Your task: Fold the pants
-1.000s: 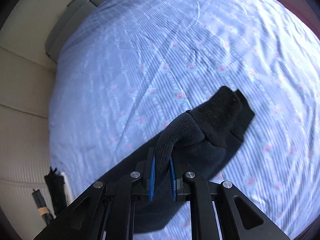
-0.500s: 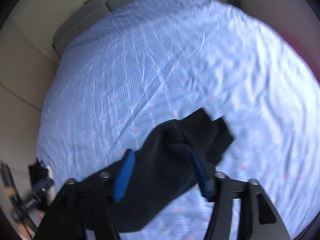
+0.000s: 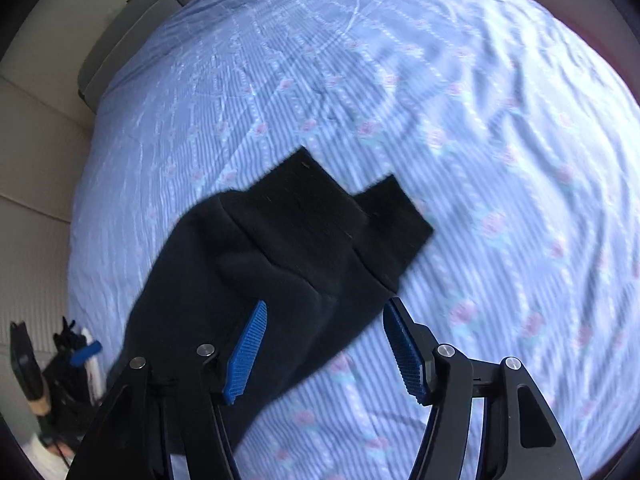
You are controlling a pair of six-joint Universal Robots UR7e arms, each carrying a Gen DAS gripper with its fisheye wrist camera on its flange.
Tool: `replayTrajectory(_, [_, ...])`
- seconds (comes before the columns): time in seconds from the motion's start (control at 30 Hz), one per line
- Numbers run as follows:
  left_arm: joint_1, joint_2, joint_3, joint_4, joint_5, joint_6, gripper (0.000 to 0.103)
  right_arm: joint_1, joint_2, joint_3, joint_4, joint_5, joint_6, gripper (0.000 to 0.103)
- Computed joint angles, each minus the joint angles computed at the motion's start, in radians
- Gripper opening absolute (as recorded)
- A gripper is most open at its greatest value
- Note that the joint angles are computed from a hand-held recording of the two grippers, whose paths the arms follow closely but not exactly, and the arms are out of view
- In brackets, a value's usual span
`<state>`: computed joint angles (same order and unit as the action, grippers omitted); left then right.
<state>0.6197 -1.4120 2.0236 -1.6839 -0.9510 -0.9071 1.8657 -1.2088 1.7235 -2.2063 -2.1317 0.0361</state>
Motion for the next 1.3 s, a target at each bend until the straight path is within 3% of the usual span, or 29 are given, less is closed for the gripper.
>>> replayTrajectory(0.13, [0.016, -0.007, 0.007, 0.031, -0.023, -0.056, 0.084, -0.022, 0.060, -0.043, 0.061, 0.024, 0.070, 0.062])
replayTrajectory(0.17, [0.019, -0.010, 0.014, 0.024, -0.035, -0.062, 0.069, -0.027, 0.068, -0.051, 0.075, 0.036, 0.083, 0.060])
replayTrajectory(0.2, [0.023, -0.016, 0.025, 0.005, -0.051, -0.064, 0.046, -0.030, 0.072, -0.053, 0.085, 0.047, 0.086, 0.056])
replayTrajectory(0.27, [0.003, -0.030, 0.046, 0.004, -0.027, -0.104, 0.023, -0.021, 0.073, -0.047, 0.099, 0.037, 0.088, 0.054])
replayTrajectory(0.37, [-0.030, -0.041, 0.056, 0.014, 0.008, -0.121, 0.017, 0.017, 0.045, -0.001, 0.057, -0.012, 0.074, 0.054])
replayTrajectory(0.53, [-0.030, -0.032, 0.013, 0.063, 0.043, -0.067, 0.016, 0.040, 0.041, 0.039, -0.001, -0.030, -0.065, 0.054])
replayTrajectory(0.63, [-0.005, -0.006, -0.032, 0.103, 0.058, -0.028, 0.016, 0.007, 0.080, 0.004, 0.016, -0.014, 0.009, 0.054])
replayTrajectory(0.67, [-0.002, 0.001, -0.043, 0.112, 0.062, -0.024, 0.015, -0.007, 0.084, -0.002, 0.013, 0.011, 0.033, 0.051])
replayTrajectory(0.73, [0.001, 0.011, -0.061, 0.134, 0.076, -0.021, 0.012, -0.011, 0.088, -0.007, 0.014, 0.000, 0.059, 0.031])
replayTrajectory(0.77, [-0.003, 0.018, -0.070, 0.151, 0.097, -0.035, 0.002, -0.010, 0.074, 0.002, 0.001, 0.016, 0.068, 0.021])
replayTrajectory(0.8, [0.001, 0.026, -0.079, 0.162, 0.120, -0.041, 0.002, -0.007, 0.049, 0.020, -0.029, 0.038, 0.059, 0.014])
replayTrajectory(0.97, [0.026, 0.036, -0.105, 0.132, 0.145, -0.083, 0.002, 0.049, -0.033, 0.098, -0.139, -0.046, -0.006, 0.014])
replayTrajectory(1.03, [0.025, 0.033, -0.099, 0.100, 0.129, -0.086, 0.004, 0.038, -0.019, 0.084, -0.144, -0.037, -0.014, 0.016])
replayTrajectory(1.07, [0.017, 0.024, -0.089, 0.084, 0.124, -0.093, 0.009, 0.028, -0.001, 0.067, -0.126, -0.041, -0.017, 0.018])
replayTrajectory(1.17, [-0.028, -0.015, -0.056, 0.115, 0.120, -0.189, 0.039, 0.043, 0.031, 0.025, -0.014, -0.114, 0.001, 0.031])
replayTrajectory(1.23, [-0.077, -0.053, -0.031, 0.180, 0.108, -0.286, 0.041, 0.072, 0.013, 0.047, -0.050, -0.161, -0.059, 0.039])
replayTrajectory(1.3, [-0.131, -0.086, -0.007, 0.240, 0.077, -0.372, 0.047, 0.105, -0.022, 0.087, -0.090, -0.202, -0.118, 0.058])
